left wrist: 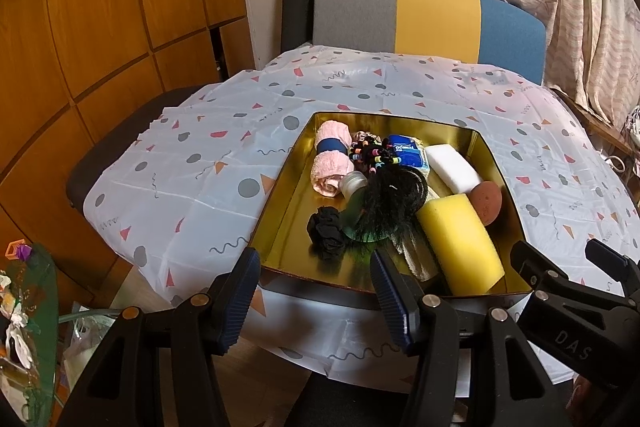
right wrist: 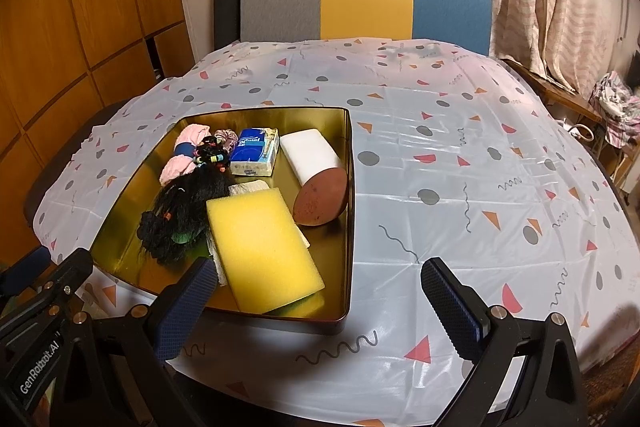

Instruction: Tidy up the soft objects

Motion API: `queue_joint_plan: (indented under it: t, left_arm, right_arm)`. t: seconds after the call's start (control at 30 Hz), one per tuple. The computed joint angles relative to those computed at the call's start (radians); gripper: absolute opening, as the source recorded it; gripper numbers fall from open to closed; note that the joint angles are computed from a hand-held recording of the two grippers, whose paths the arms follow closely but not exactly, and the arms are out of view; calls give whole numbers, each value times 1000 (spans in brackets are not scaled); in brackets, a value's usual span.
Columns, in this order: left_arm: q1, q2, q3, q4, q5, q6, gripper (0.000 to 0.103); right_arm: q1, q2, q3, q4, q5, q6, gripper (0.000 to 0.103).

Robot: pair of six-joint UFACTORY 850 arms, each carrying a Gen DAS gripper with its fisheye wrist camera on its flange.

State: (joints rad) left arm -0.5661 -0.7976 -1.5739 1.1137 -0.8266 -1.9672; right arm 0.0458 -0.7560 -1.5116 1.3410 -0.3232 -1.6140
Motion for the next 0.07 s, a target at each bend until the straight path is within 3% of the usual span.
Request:
queue_joint_plan:
  t: [0.07]
  left_arm:
    - [2, 2, 2, -2, 10, -3, 58]
  right_arm:
    - [0, -1, -1, -6, 1, 7, 103]
